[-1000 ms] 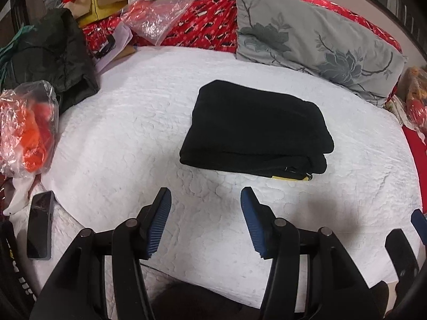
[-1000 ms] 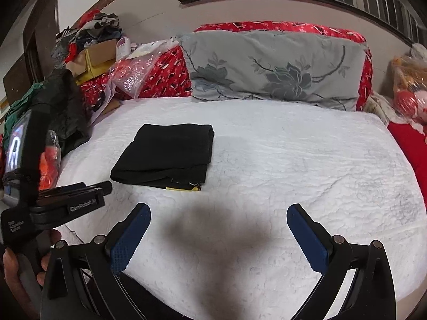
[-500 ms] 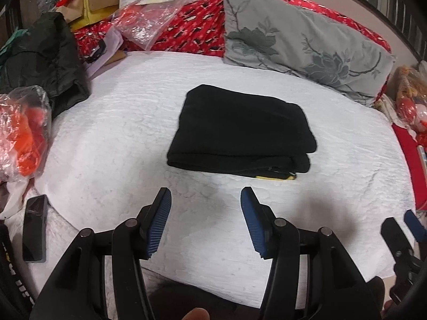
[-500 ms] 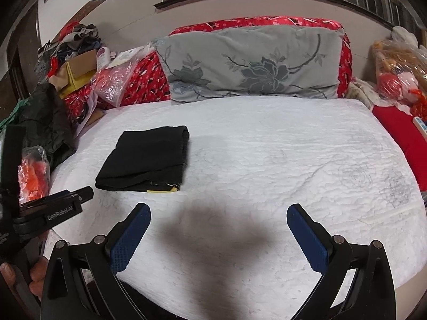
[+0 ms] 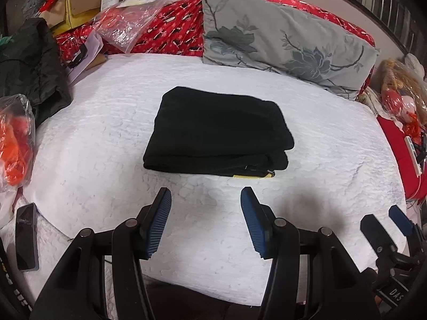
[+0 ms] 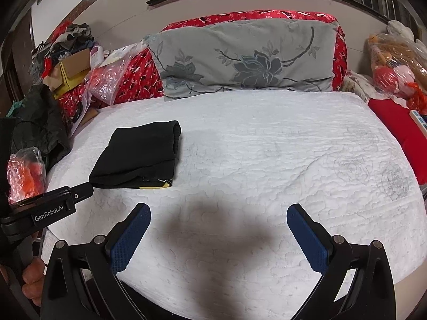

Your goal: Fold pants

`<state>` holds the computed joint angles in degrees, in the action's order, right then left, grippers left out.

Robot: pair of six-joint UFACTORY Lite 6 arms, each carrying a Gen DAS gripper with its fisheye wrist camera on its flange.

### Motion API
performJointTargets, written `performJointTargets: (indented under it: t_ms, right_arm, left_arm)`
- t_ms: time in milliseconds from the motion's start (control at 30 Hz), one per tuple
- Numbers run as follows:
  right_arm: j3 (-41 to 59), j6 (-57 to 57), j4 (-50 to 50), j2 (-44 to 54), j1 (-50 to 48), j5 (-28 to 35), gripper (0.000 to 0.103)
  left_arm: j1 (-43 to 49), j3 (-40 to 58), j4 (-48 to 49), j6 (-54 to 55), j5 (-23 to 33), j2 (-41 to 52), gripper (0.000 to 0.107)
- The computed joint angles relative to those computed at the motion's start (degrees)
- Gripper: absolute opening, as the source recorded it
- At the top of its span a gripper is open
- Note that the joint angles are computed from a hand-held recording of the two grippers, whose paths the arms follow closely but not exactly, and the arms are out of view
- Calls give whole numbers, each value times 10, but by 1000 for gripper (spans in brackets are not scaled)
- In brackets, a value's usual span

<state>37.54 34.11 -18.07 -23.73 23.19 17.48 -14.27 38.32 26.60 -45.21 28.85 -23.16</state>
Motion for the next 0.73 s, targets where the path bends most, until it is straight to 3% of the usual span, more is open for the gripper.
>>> performJointTargets:
  t_ms: [433,733]
  right_arm:
    - [3,-36,34,11,-21,0,103]
    - [0,-43,36,9,-18,5,103]
  left_arm:
    - [-56,-23,70,-79,21,-25,53]
    - [-60,-24,61,-71,30,-26,53]
